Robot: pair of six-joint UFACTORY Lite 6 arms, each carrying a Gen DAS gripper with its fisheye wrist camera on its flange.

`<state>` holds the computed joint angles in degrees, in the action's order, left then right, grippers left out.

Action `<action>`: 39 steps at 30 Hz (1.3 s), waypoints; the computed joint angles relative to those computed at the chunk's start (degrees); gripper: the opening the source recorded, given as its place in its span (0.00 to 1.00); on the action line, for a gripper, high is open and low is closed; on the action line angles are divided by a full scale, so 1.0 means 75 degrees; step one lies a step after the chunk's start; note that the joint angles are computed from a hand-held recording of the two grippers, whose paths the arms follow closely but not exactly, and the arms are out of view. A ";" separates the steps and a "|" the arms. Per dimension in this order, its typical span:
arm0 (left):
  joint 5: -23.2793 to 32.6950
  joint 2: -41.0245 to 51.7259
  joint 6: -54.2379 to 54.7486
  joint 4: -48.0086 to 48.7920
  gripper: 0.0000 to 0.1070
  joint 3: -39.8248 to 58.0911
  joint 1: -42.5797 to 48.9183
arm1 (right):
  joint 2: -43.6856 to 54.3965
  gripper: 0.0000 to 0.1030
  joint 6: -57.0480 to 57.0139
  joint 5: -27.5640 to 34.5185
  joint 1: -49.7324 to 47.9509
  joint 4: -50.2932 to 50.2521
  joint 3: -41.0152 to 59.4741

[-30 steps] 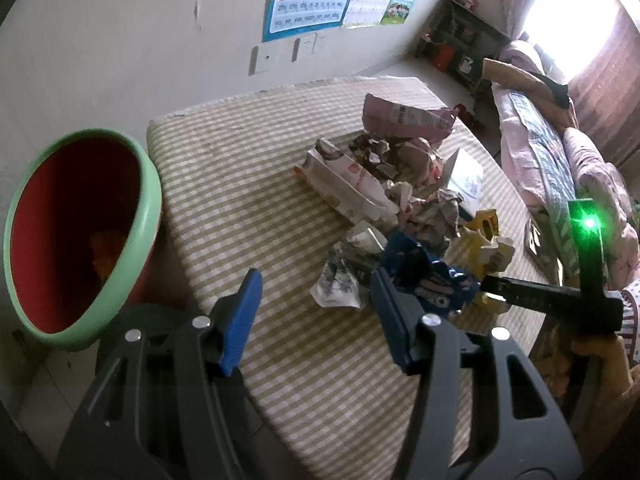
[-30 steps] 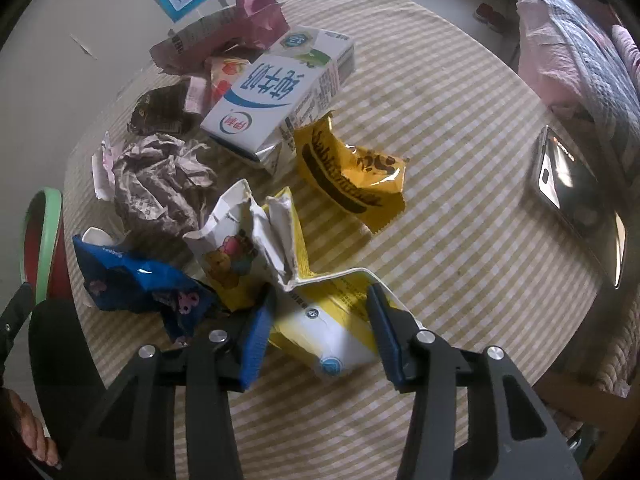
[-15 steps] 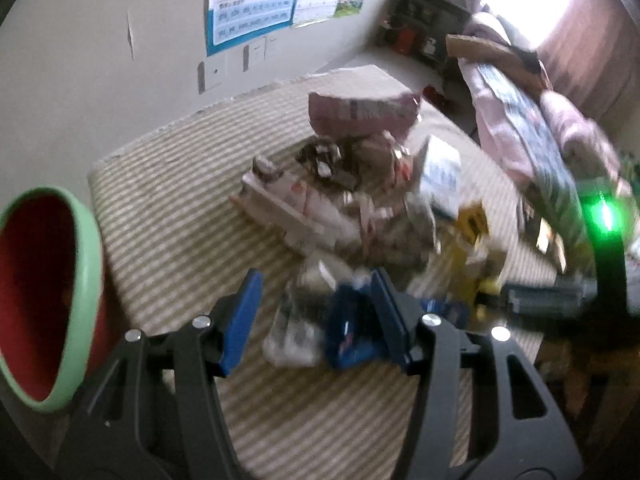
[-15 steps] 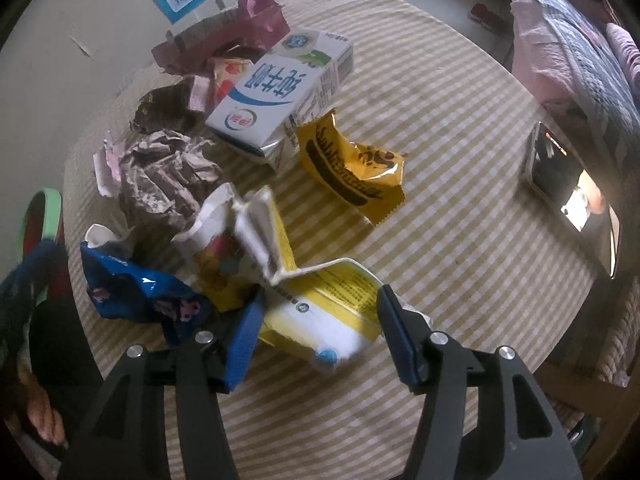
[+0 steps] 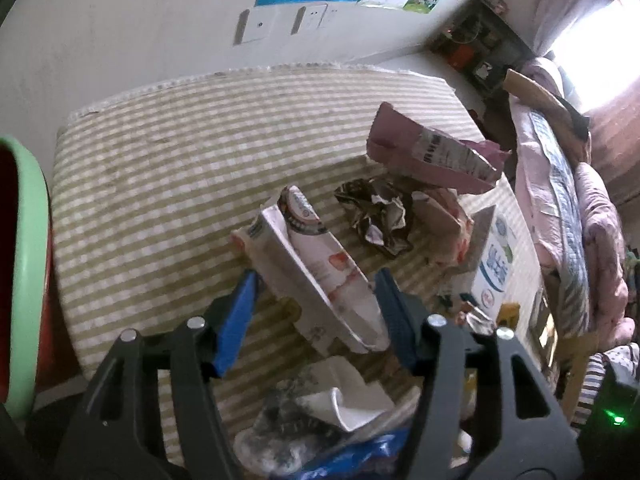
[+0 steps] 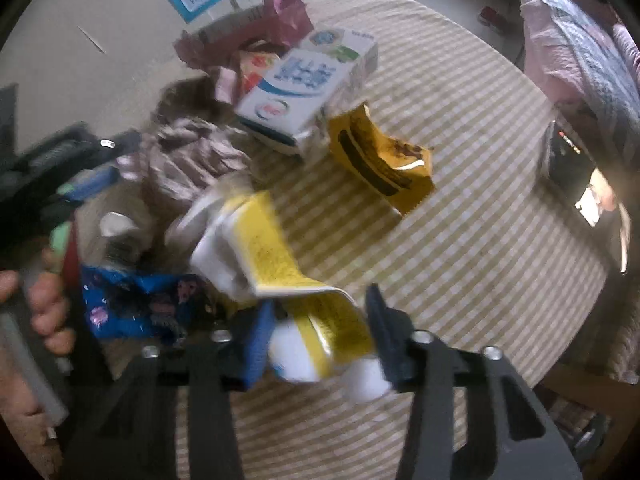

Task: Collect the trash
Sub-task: 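Grasp the yellow-white wrapper with the right tool while the left grasps the white-pink paper box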

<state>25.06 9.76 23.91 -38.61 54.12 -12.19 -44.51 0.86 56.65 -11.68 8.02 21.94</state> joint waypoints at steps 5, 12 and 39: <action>-0.0254 0.0283 -0.0524 0.0499 0.57 0.0150 -0.0350 | -0.0255 0.08 -0.0385 0.0199 -0.0322 0.0435 0.0147; -0.0410 0.0423 -0.0823 0.0677 0.61 0.0117 -0.0477 | 0.0076 0.45 -0.1356 0.0060 -0.1024 0.1517 0.0198; 0.0139 -0.0683 -0.0054 0.0387 0.57 -0.0469 0.0243 | 0.1108 0.55 -0.1403 -0.0959 -0.1341 0.1625 -0.0318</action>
